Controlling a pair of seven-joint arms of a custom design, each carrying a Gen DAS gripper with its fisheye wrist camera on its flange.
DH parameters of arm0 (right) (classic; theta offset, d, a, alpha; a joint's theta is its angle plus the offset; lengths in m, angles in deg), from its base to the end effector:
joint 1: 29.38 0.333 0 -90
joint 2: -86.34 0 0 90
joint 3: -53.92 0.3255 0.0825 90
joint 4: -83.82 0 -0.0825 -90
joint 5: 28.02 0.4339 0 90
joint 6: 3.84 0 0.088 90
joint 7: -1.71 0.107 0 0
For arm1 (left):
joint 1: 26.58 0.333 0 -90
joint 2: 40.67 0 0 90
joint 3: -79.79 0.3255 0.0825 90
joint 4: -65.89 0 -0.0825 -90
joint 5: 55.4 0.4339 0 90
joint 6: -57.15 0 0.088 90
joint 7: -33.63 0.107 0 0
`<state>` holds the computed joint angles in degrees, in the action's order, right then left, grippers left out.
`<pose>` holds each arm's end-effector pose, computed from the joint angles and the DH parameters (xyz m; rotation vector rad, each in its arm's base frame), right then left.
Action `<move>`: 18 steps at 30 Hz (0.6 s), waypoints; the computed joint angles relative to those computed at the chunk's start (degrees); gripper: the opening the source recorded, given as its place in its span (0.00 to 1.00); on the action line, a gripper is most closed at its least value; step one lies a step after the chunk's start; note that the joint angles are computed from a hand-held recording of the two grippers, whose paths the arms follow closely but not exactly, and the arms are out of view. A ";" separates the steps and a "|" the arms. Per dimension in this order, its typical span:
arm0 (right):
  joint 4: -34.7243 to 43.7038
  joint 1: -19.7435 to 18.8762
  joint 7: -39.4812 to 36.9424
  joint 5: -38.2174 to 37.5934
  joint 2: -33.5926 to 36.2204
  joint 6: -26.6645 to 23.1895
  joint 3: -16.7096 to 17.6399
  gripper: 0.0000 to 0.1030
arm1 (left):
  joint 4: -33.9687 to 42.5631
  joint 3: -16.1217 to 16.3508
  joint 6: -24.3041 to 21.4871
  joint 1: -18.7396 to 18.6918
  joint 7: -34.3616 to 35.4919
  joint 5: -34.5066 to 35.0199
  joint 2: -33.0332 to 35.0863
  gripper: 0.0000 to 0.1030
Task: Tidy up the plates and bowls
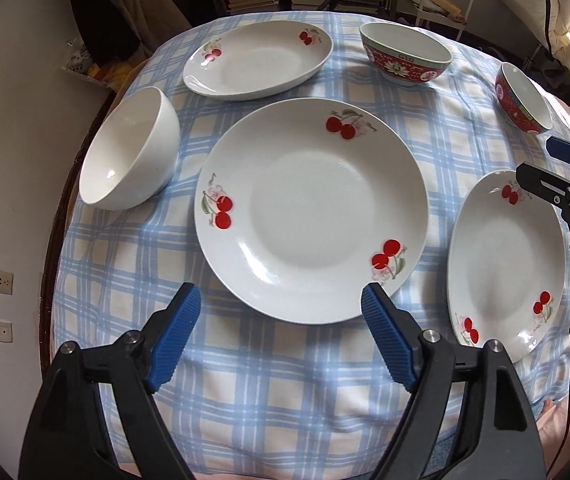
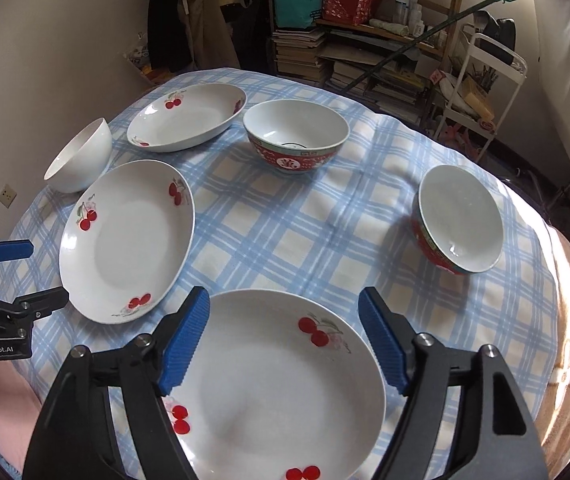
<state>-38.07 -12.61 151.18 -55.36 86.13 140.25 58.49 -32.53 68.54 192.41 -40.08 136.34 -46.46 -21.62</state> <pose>0.5719 0.2277 0.4349 -1.5917 2.2302 -0.5325 0.6630 -0.2893 0.4159 -1.1785 2.6234 -0.2993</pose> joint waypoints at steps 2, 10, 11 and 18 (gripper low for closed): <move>2.10 0.09 -1.34 0.91 1.76 0.23 -0.04 0.81 | 0.61 0.71 0.64 -0.08 -1.09 1.09 0.50 0.84; 9.81 1.43 -2.87 2.20 7.90 0.38 -1.55 0.97 | 7.59 2.58 -1.07 0.09 -5.35 3.13 6.33 0.86; 10.77 1.58 -2.99 2.34 8.68 0.43 -1.78 0.97 | 8.52 2.86 -1.22 0.02 -6.02 3.56 7.17 0.86; 17.47 2.33 -5.39 5.60 14.75 0.70 -2.98 0.97 | 12.45 3.04 -2.05 0.95 -7.51 2.71 10.82 0.86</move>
<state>-20.61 -10.28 145.78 -49.77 100.89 140.95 55.50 -20.08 71.58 190.36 -39.13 128.83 -43.76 -10.80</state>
